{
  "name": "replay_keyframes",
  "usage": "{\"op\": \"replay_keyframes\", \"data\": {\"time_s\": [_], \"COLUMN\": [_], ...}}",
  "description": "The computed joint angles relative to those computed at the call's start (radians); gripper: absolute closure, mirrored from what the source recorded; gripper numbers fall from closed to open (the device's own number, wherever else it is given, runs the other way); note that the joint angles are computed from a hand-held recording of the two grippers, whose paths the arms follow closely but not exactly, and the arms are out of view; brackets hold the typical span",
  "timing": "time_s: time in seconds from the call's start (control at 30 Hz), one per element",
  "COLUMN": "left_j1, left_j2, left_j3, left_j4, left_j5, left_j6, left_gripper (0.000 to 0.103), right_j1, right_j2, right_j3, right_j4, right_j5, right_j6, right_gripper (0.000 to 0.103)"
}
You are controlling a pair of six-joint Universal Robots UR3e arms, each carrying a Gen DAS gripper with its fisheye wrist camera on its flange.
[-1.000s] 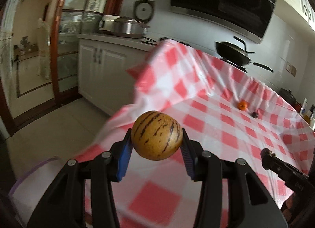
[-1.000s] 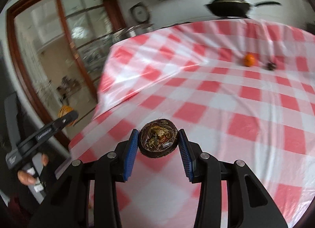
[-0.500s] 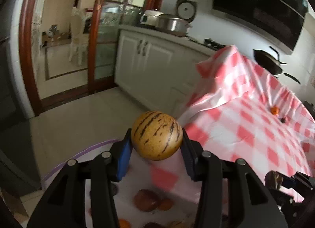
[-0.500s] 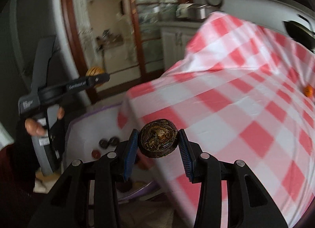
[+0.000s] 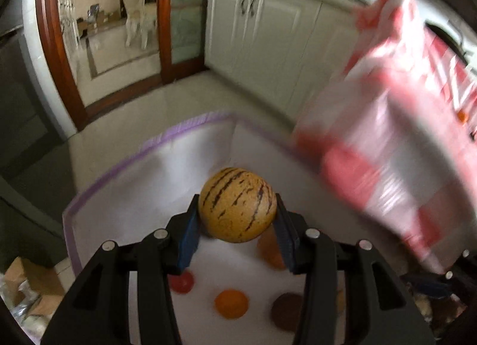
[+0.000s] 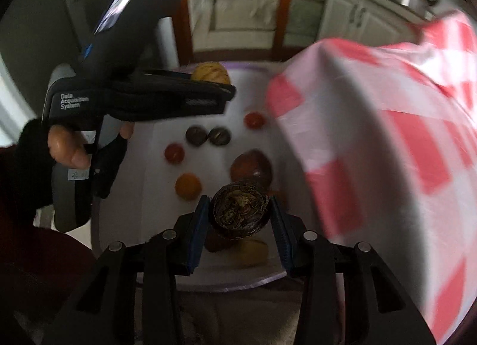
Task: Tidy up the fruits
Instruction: 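Carry the striped fruit and brown fruit with both tools over the white box, then open both tools to drop the striped and brown fruits into the box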
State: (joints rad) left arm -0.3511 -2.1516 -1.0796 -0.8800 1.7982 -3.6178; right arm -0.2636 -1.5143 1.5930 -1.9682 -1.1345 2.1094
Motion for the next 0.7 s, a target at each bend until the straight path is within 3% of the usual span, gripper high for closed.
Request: {"op": "replay_keyframes", "data": {"time_s": [0.2,0.47,0.7], "left_j1": [0.063,0.062,0.05], "left_j2": [-0.019,-0.1,-0.155], "left_j3": [-0.016,0.109,0.222], "left_j4": [-0.178,-0.332,-0.414], "left_j5": [-0.098,-0.067,-0.059], "left_j6": [-0.064,-0.057,-0.067], "left_gripper": [0.056,0.056,0.056], "right_j1": [0.158,0.255,0.27], "right_j2": [0.186,0.356,0.402], "right_j3": [-0.114,-0.246,-0.224], "right_j4": [-0.028,-0.053,-0.116], "right_j5": [-0.172,-0.307,-0.362], "right_j6": [0.069,0.178,0.185], "right_gripper": [0.062,0.062,0.062]}}
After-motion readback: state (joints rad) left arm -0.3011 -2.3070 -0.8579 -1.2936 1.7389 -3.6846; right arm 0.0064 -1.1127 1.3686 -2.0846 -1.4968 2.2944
